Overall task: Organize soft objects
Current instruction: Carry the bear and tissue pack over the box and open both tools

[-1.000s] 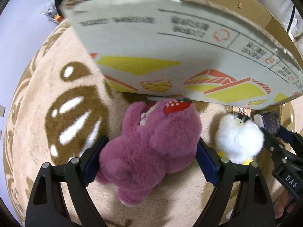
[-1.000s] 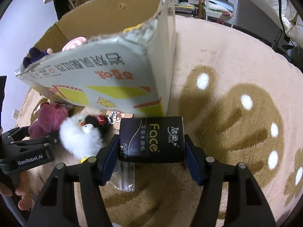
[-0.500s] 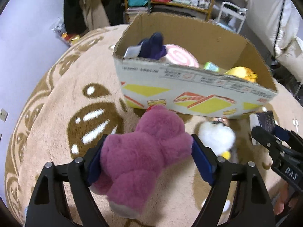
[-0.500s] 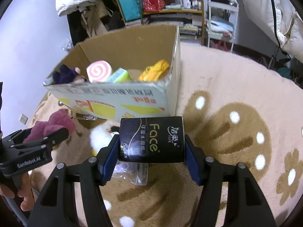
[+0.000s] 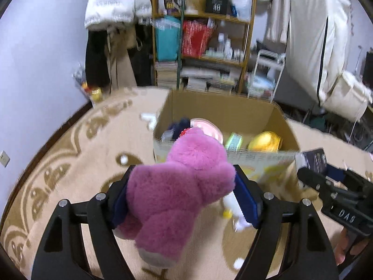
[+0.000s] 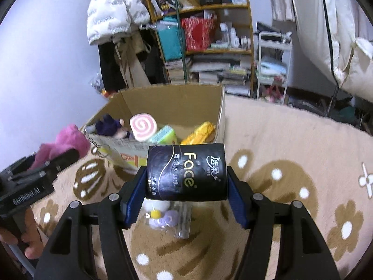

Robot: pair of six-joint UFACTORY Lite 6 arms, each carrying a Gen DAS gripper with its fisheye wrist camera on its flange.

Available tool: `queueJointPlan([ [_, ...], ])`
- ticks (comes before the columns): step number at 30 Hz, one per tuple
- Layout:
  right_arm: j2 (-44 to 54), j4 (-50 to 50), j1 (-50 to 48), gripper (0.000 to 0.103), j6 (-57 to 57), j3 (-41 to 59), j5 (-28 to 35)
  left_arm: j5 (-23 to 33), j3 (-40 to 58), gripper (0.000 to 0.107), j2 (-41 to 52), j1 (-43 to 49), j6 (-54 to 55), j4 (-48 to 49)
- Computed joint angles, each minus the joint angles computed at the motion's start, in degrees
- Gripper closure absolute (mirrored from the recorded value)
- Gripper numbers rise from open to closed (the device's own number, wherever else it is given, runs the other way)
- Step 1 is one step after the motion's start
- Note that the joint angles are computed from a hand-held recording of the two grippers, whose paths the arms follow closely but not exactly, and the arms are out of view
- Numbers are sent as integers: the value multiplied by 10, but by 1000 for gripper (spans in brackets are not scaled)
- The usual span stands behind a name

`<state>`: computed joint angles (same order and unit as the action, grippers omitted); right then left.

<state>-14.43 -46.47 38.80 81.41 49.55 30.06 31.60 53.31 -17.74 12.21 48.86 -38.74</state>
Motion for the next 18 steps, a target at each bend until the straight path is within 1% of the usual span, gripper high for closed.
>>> queueJointPlan([
  [4,-13,-32,-2,36,19,2,-2,-2,16,29,-8,18,59,-73],
  [9,-21,-61,-22,36,33,3,-25,-21,42,29,12,19,106,-126],
  [13,-17,-92,-41,36,49,7,-48,-48,57,29,32,-2,138,-161],
  [18,4,-139,-50,36,89,18,-62,-79,73,29,55,-32,176,-193],
])
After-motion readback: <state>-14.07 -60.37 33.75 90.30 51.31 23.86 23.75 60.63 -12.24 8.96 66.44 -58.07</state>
